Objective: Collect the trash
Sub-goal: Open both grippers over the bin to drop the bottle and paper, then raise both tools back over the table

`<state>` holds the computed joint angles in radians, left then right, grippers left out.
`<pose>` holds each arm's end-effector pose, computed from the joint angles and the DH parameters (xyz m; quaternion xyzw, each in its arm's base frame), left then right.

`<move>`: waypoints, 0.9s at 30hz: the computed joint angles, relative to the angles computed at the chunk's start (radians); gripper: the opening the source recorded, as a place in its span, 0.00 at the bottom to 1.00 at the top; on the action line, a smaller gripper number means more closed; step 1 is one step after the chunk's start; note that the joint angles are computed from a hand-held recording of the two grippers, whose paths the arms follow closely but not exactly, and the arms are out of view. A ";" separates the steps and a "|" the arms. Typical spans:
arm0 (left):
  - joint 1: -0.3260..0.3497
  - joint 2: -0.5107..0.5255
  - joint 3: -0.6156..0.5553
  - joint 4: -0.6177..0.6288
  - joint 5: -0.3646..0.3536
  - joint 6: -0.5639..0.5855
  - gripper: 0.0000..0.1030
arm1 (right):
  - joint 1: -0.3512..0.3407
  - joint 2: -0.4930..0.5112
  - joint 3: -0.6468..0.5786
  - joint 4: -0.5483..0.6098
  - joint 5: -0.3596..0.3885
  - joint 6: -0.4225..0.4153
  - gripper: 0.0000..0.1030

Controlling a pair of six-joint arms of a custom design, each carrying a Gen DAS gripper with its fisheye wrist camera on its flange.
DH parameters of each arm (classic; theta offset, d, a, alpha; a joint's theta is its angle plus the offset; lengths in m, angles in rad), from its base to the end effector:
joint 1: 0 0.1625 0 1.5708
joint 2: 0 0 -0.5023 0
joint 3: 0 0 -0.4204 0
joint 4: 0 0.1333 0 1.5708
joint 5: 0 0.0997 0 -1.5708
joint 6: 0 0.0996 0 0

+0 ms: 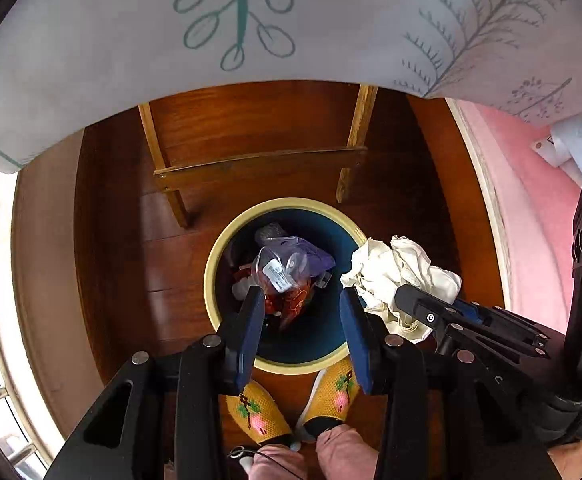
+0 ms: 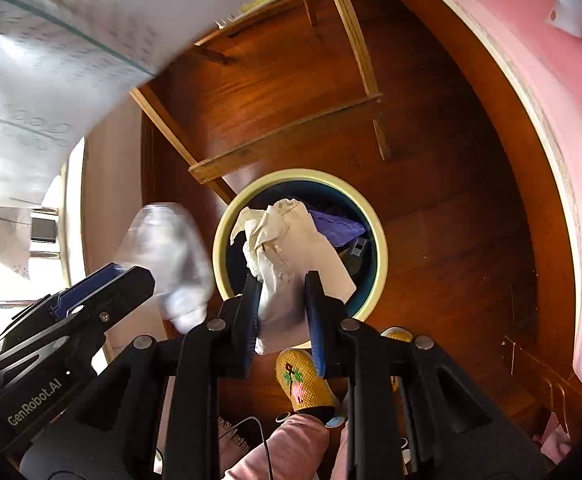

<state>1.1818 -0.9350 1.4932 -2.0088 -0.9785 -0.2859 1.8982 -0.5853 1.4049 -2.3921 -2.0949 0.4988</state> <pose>-0.1074 -0.7600 0.2500 0.0667 0.9526 -0.0422 0.2939 0.3380 -0.7358 0.0467 -0.0829 -0.9623 0.1048 0.2369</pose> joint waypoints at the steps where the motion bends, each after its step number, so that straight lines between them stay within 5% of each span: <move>1: 0.005 0.009 -0.008 0.013 0.000 -0.001 0.54 | -0.007 0.006 0.001 -0.009 0.002 -0.004 0.18; 6: 0.017 0.008 0.006 -0.003 0.007 -0.013 0.82 | -0.032 0.025 0.007 -0.039 0.032 -0.012 0.19; 11: 0.009 -0.021 0.032 -0.038 0.038 -0.019 0.82 | -0.042 0.016 0.042 -0.078 0.035 -0.011 0.22; 15: -0.009 -0.060 0.051 -0.056 0.061 -0.040 0.82 | -0.031 0.008 0.054 -0.096 0.017 -0.009 0.40; 27: -0.121 -0.182 -0.003 0.073 0.106 -0.112 0.82 | 0.076 -0.040 -0.004 -0.014 -0.068 0.017 0.40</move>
